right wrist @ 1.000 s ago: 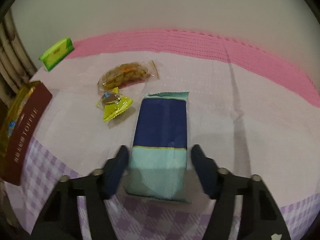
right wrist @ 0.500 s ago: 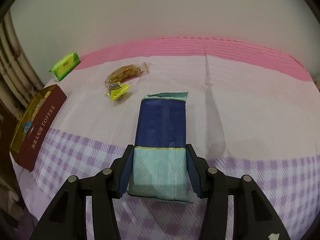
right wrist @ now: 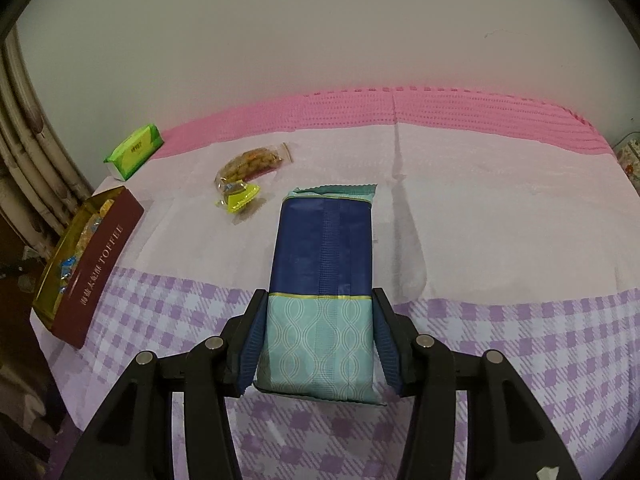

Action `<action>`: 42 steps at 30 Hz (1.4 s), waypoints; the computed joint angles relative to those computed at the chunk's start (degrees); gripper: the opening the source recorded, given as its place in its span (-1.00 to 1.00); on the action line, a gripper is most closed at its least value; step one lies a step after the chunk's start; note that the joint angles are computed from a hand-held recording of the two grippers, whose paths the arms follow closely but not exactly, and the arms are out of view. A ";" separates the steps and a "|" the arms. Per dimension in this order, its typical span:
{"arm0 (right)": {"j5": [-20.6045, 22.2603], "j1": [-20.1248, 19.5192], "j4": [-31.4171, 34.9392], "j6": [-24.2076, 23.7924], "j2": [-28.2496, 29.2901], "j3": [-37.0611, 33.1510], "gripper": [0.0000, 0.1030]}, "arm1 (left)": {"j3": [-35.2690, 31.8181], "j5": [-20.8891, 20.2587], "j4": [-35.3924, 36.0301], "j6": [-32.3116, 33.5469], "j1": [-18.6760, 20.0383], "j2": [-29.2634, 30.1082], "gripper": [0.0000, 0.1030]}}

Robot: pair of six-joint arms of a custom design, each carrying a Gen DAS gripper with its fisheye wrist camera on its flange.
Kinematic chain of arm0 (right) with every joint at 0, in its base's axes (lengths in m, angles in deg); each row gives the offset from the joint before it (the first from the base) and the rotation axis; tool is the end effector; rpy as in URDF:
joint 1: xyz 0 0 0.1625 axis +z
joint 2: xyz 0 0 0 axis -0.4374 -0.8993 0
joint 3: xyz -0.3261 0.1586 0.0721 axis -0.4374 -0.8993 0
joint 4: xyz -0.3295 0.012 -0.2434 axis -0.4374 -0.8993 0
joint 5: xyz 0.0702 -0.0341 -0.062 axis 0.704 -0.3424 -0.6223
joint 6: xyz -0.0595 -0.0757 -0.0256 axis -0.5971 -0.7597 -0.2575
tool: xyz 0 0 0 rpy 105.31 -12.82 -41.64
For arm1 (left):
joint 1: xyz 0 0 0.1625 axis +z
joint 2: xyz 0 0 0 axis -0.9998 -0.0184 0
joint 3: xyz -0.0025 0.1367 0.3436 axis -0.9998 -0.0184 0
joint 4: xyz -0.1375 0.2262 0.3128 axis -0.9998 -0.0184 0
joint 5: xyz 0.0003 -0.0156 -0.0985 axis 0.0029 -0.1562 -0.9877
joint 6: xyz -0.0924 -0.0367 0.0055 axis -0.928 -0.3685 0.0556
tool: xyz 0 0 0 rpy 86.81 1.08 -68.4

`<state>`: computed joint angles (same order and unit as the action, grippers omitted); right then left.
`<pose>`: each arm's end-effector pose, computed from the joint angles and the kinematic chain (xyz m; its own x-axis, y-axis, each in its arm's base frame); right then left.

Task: Organize snacks
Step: 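Carry the grey pack over the tray while the right gripper grasps the blue-and-teal bar, then lower the grey pack into the tray and open the left gripper while the right holds the bar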

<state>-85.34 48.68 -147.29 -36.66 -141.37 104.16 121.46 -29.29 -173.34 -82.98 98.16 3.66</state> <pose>-0.1119 -0.2351 0.3223 -0.8209 -0.0591 0.5680 -0.3883 0.7870 -0.4794 -0.2513 -0.2405 0.0040 -0.6396 -0.1372 -0.7564 0.3400 0.8320 -0.4384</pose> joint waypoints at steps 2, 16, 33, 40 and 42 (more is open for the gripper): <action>0.12 0.27 0.24 0.41 -0.12 -0.07 -0.09 | 0.09 0.11 -0.18 0.22 0.31 0.18 -0.28; 2.12 -0.71 7.10 -0.10 -5.73 -0.25 -0.09 | -0.63 0.17 1.63 0.50 0.37 1.67 -0.28; 1.95 0.02 10.07 0.28 -8.39 -0.36 -0.09 | -1.23 0.19 3.06 0.48 0.51 2.33 -0.27; 1.44 0.81 10.02 0.40 -8.16 -0.50 -0.09 | -1.43 0.35 3.39 0.23 0.48 2.57 -0.27; 1.32 0.96 9.93 0.56 -8.11 -0.49 -0.09 | -1.44 0.34 3.57 0.10 0.48 2.52 -0.26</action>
